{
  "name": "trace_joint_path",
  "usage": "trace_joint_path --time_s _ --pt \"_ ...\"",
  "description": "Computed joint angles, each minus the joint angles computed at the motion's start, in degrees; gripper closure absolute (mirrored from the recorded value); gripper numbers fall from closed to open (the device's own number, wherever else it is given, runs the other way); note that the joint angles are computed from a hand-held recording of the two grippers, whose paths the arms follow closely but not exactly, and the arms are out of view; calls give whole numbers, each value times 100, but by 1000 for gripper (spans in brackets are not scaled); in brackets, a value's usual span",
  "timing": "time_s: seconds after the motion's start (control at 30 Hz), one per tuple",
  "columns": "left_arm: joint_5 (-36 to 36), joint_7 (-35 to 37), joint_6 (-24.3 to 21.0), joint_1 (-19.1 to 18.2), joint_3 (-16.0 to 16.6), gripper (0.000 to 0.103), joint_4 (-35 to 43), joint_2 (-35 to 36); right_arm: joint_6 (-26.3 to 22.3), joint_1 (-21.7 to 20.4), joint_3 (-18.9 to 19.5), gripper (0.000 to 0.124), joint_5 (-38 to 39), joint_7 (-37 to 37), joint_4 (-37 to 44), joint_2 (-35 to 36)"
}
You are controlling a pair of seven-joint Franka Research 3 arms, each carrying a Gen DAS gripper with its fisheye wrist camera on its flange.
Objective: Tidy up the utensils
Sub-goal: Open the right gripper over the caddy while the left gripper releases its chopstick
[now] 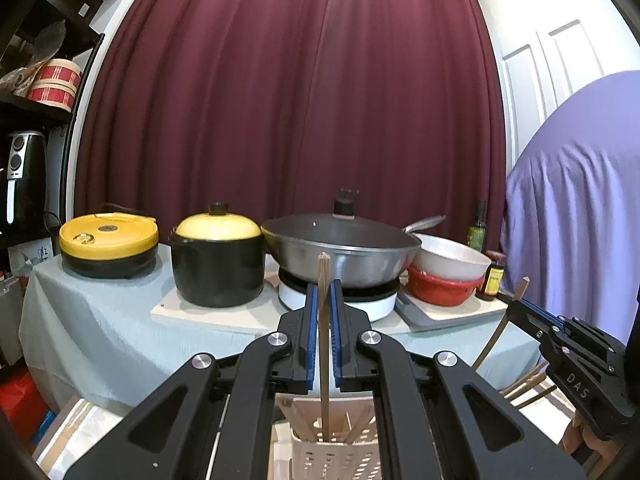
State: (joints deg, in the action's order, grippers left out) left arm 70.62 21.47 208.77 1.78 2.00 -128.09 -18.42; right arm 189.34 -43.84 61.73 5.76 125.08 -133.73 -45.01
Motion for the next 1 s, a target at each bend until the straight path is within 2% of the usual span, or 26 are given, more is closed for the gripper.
trace_joint_path --time_s 0.33,0.43,0.5,0.63,0.73,0.8,0.87,1.0 --pt "420 -326 -94 -2 -54 96 78 139 -273 -38 144 117 -172 120 24 192" --pt "526 -404 -133 45 -115 83 105 142 -304 -46 137 113 -218 205 24 138" --pt "520 -389 -121 68 -139 74 91 125 -329 -49 121 103 -232 275 20 63" --pt "529 -374 -114 82 -156 67 74 89 -374 38 17 100 -272 364 -21 -55" --pt "583 -426 -109 98 -159 56 72 53 -419 97 -64 95 -292 430 -50 -157" --pt "458 -315 -95 121 -172 47 -9 -11 -445 126 -113 83 -299 486 -77 -244" --pt "467 -330 -77 106 -139 39 -45 -58 -480 175 -173 79 -299 550 -126 -377" --pt "625 -456 -55 113 -92 33 -122 -215 -592 319 -299 69 -327 655 -217 -574"
